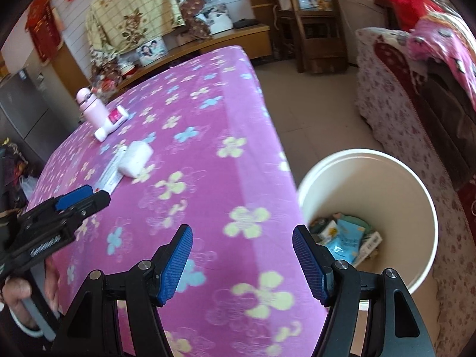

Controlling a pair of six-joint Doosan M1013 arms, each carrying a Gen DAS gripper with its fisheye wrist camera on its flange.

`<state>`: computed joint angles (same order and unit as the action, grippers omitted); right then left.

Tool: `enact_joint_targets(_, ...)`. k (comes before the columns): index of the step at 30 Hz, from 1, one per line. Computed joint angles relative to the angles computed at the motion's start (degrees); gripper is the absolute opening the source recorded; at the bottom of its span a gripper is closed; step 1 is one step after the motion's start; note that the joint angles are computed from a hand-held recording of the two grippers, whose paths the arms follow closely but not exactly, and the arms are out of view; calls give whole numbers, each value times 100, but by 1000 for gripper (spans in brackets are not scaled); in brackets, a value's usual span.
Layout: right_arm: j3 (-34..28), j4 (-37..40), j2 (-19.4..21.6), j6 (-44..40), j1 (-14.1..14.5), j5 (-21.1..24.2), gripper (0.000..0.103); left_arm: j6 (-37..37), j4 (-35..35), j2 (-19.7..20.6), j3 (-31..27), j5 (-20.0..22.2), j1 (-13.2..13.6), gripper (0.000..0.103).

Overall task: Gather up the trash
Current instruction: 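Move both open tools back over the remaining trash on the table, then grasp the white tablet box with the left tool while the right tool grasps the white foam block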

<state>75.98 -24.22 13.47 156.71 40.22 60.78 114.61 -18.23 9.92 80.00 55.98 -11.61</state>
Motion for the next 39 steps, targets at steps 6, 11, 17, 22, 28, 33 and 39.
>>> enact_joint_targets(6, -208, 181, 161, -163, -8, -34, 70, -94, 288, 328, -279, 100, 182, 63)
enact_joint_targets(11, -397, 323, 313, -409, -14, 3, 70, -47, 382, 533, -479, 170, 207, 63)
enact_joint_targets(17, -647, 521, 515, -724, -52, 61, 70, -214, 951, 739, -648, 201, 56, 63)
enact_joint_targets(22, -910, 676, 720, -961, -89, 91, 70, -667, 1352, 842, -725, 86, 43, 62)
enact_joint_targets(28, -1471, 914, 1107, -1369, -149, 133, 70, -1234, 1570, 858, -772, 188, 266, 54)
enact_joint_targets(33, -2201, 1283, 1620, -1673, -265, 194, 70, -1238, 1432, 770, -650, 184, 462, 54)
enact_joint_targets(39, -3289, 1285, 2334, -1693, -304, 800, 70, -1216, 1145, 741, -588, 205, 561, 54)
